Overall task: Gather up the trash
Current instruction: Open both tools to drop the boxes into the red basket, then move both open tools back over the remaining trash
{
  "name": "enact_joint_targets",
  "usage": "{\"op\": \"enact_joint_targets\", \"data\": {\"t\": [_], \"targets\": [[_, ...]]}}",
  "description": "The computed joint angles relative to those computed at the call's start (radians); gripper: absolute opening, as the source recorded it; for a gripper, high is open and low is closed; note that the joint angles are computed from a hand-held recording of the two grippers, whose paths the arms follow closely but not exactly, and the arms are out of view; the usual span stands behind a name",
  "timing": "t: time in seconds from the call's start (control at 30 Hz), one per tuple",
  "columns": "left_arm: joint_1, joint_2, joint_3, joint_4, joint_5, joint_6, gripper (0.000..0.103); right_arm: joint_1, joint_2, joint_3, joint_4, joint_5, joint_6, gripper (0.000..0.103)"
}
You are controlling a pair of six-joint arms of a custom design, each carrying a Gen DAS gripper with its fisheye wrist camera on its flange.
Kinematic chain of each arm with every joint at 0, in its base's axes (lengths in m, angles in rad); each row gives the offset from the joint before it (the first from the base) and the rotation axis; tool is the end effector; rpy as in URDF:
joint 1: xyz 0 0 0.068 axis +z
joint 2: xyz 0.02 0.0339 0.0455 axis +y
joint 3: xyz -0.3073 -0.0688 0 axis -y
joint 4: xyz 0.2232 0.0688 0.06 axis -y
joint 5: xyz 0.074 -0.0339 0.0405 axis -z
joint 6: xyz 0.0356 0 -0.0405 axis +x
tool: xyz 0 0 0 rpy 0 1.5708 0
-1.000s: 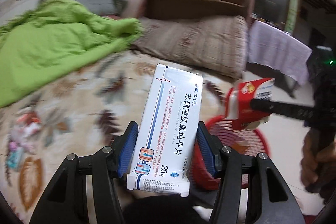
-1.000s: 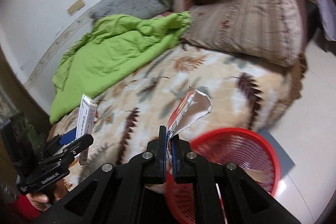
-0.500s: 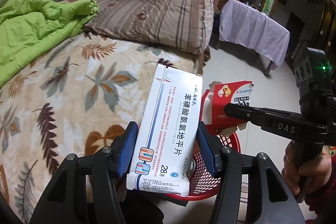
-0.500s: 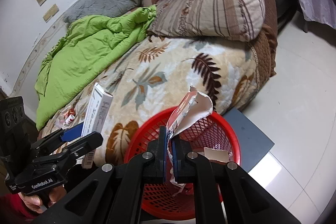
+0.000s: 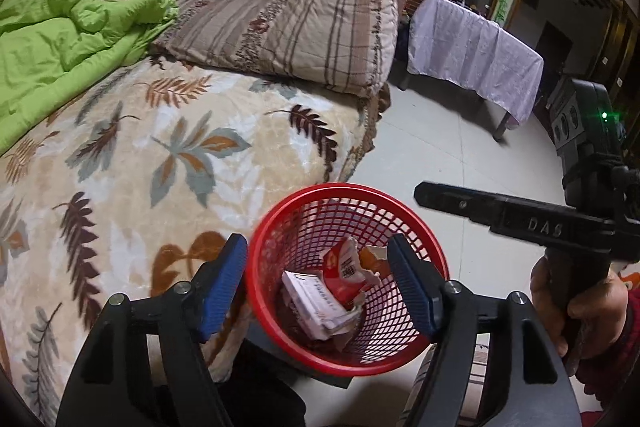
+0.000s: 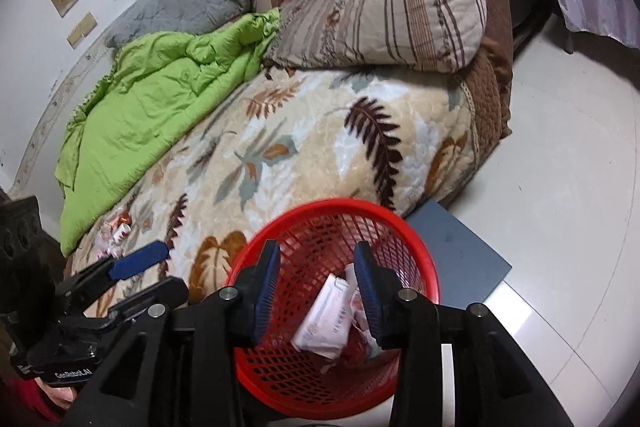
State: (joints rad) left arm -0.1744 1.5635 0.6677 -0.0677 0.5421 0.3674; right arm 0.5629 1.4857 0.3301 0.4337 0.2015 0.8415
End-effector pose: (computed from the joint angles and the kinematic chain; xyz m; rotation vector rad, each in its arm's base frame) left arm 0.2565 -0.0638 0.1982 0.8530 2.2818 -0.5980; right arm 0.1903 0.1117 0.1677 0.4278 2.2867 0.4990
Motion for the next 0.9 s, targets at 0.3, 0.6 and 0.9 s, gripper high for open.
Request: {"op": "enact_joint_targets", "data": {"t": [0.3, 0.6, 0.9], "targets": [[0.309, -0.072, 0.044, -0.078, 0.044, 0.064, 0.071, 0.086, 0.176, 0.249, 0.004, -0.039, -0.098, 0.042], [0.693, 0.012, 0.202, -0.203, 0.105, 0.146, 0.072, 0.183, 0.417, 0.655, -0.113, -0.149, -0.204, 0.042], [0.956, 0.218, 0.404, -0.165, 0.072, 0.118, 0.072, 0.281, 0.716, 1.205, -0.405, -0.253, -0.356, 0.043]]}}
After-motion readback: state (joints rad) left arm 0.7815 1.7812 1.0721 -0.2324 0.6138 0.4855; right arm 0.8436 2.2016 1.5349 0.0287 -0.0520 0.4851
